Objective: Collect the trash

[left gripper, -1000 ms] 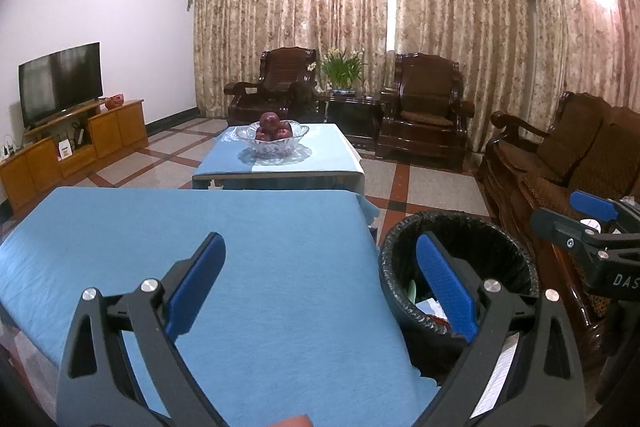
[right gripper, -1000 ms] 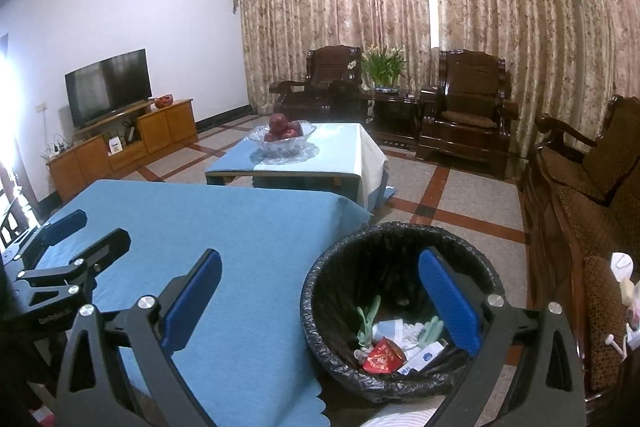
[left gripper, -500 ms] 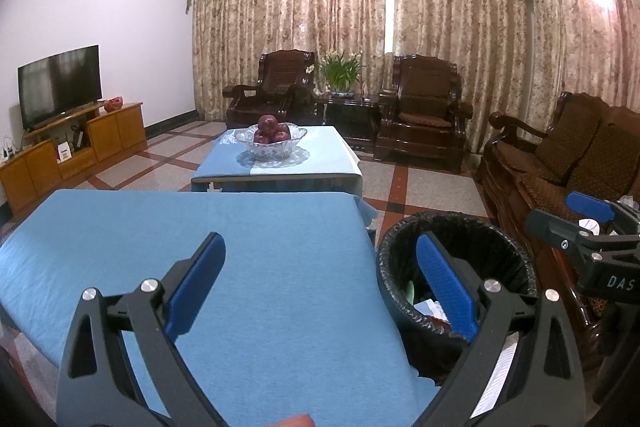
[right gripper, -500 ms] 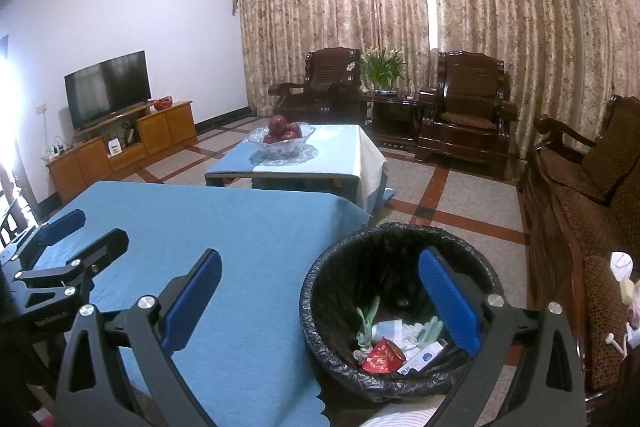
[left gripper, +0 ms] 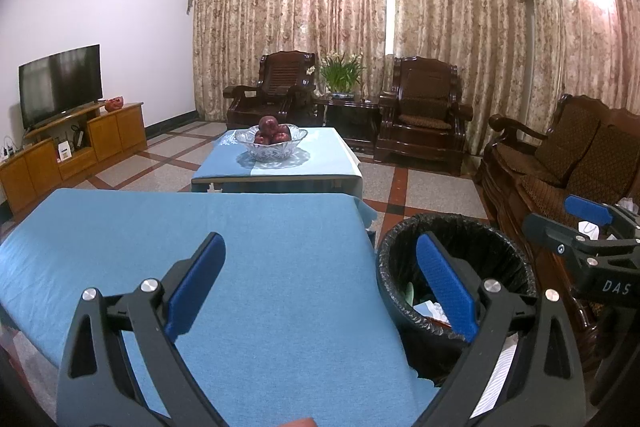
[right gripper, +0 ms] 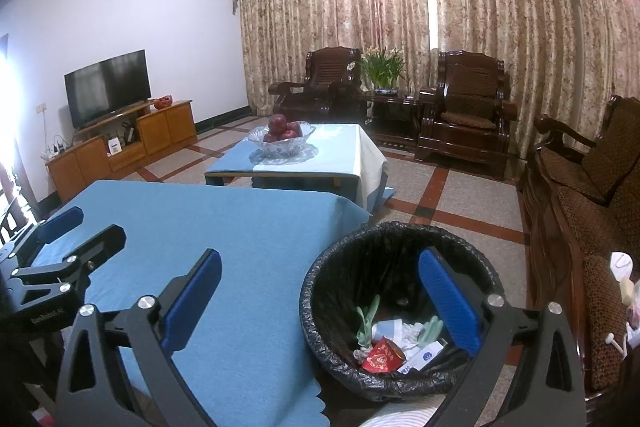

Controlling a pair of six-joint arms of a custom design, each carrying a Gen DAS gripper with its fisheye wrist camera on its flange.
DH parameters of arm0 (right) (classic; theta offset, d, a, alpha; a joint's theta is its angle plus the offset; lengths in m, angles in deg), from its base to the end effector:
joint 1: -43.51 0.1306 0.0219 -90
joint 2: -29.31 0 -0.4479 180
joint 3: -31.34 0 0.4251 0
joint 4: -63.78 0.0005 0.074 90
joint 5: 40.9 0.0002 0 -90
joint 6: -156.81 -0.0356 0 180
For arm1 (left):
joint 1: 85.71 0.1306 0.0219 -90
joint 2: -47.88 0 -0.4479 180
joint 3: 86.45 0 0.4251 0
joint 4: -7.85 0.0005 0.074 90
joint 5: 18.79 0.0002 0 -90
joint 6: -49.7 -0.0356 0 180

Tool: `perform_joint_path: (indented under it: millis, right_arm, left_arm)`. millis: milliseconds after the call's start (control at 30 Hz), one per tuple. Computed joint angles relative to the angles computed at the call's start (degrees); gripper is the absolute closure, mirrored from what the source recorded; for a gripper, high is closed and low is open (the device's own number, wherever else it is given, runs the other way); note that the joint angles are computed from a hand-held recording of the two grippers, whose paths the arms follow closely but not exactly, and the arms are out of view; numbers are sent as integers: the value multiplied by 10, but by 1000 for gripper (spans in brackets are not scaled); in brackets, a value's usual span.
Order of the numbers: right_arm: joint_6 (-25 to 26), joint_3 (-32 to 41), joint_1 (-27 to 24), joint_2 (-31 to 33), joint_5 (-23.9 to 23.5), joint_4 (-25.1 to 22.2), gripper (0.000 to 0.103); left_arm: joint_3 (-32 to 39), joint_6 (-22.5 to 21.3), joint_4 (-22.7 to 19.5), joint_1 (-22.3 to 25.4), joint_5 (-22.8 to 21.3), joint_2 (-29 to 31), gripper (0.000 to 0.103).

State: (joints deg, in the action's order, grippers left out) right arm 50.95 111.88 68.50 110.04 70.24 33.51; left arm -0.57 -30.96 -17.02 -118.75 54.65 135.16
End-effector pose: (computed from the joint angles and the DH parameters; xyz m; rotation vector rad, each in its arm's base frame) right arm 0.4291 0.1853 0.5167 0.0550 2.0629 0.0508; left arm 0.4433 -0.2768 0.5196 0.2342 1.9997 -0.1785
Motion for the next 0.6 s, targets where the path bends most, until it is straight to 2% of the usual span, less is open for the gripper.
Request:
perform_joint_path:
  millis: [600]
  right_arm:
    - [-1, -1, 3, -1, 0, 1, 6]
  left_arm:
    - [-5, -1, 6, 2, 2, -2, 9]
